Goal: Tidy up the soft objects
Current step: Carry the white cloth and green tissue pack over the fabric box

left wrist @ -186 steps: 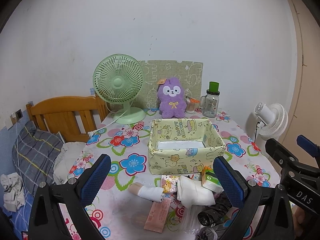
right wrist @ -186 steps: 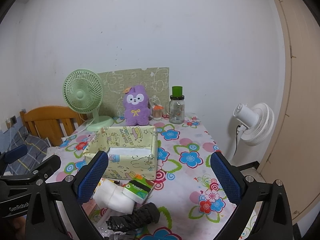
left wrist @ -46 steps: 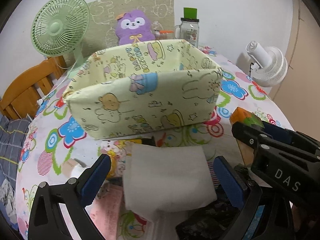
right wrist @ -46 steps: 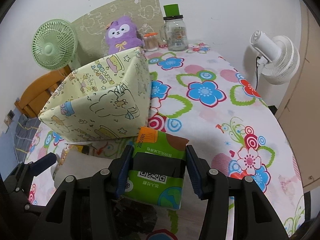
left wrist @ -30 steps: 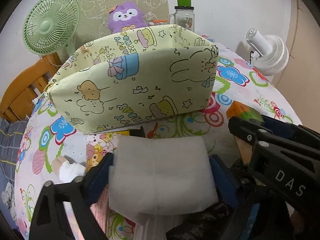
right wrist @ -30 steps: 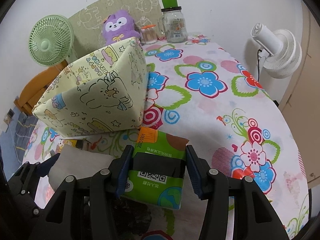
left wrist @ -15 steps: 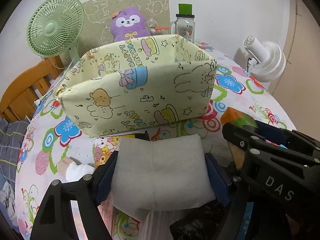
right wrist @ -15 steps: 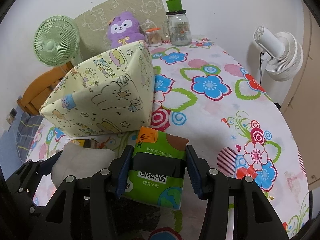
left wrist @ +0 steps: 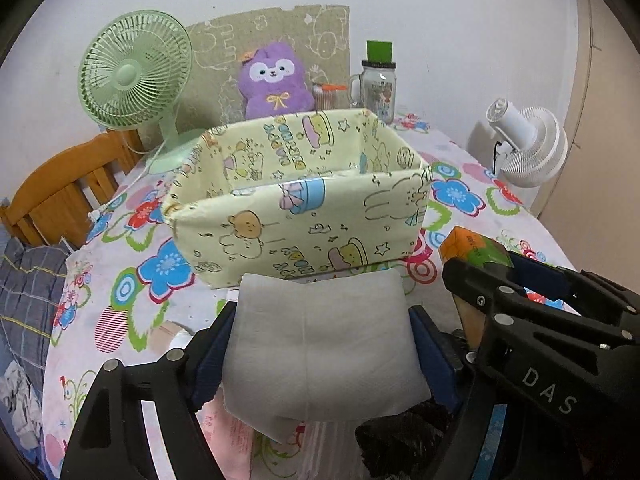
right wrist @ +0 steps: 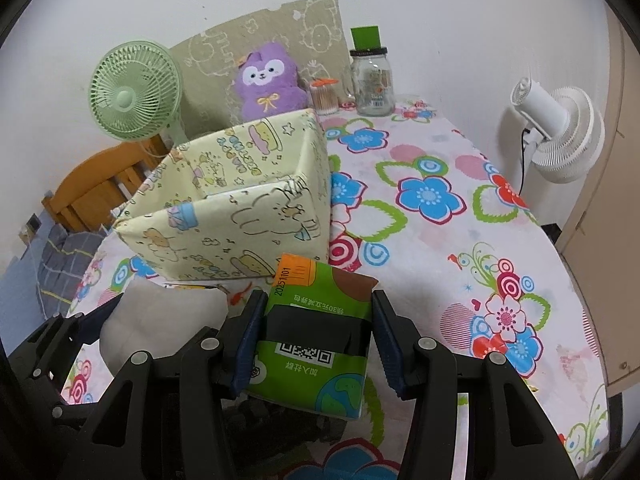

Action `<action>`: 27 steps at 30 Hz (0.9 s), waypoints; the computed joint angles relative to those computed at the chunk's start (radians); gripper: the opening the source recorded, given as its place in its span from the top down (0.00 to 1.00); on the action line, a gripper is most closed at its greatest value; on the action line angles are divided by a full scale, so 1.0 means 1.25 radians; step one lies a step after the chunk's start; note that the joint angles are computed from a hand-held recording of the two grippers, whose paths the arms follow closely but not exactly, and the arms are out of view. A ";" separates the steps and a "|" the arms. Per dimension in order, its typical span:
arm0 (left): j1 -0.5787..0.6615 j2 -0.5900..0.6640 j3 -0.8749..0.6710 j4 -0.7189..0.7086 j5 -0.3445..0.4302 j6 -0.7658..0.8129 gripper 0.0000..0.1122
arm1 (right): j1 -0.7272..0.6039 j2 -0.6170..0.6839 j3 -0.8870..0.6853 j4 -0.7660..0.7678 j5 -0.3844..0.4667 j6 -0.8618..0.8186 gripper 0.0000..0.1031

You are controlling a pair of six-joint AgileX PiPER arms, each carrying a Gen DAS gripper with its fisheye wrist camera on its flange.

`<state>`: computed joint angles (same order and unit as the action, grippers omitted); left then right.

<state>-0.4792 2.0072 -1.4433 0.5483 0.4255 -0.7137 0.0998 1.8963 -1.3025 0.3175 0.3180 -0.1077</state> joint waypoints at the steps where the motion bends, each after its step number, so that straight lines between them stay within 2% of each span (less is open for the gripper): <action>1: 0.000 -0.007 0.007 0.007 -0.002 -0.007 0.25 | 0.002 -0.006 0.004 -0.005 -0.002 0.005 0.47; 11: 0.003 -0.078 0.062 0.053 -0.021 -0.050 0.25 | 0.025 -0.067 0.030 -0.068 -0.017 0.068 0.47; 27: -0.007 -0.147 0.071 0.112 0.001 -0.091 0.26 | 0.042 -0.140 0.023 -0.146 0.000 0.138 0.47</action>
